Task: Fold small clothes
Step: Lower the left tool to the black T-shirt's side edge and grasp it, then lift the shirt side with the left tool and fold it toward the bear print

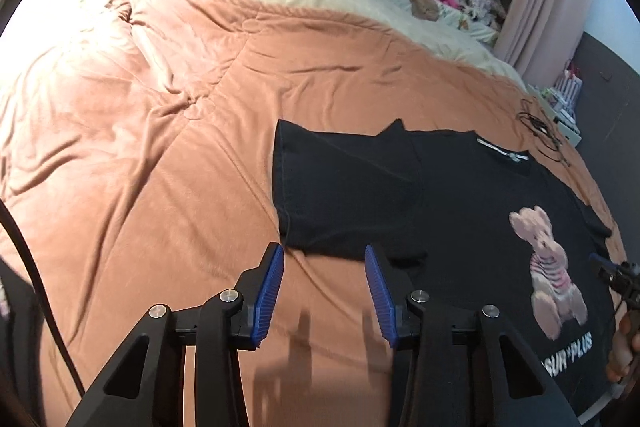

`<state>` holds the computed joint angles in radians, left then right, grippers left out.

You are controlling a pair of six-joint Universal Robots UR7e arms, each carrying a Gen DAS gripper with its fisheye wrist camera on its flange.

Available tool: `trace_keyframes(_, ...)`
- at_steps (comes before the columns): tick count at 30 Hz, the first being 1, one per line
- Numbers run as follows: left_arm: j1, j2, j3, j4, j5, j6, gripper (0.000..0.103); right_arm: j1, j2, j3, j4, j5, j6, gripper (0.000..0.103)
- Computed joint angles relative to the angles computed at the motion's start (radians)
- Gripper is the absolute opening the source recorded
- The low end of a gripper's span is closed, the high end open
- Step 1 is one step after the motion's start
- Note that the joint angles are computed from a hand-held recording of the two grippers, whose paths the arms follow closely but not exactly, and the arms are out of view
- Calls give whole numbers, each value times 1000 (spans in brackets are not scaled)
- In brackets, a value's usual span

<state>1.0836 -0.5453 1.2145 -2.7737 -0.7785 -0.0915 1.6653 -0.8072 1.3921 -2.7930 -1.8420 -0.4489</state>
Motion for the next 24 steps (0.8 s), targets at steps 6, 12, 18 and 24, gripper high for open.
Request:
trace_keyframes(6,55,104,-199,111,-33,-1,45,6,89,-130,52,-32,24,56)
trace_keyframes(12,102,216,-420,272,-32,-19,45,9,156,-228,114,-24,35,53)
trace_keyframes(18,124,282,-550,411,5,-73,37,13,231,-332,201,16,48,42)
trace_keyframes(24,119,284,-561,444,17,-77,18,10,307,-451,327,90,108,26)
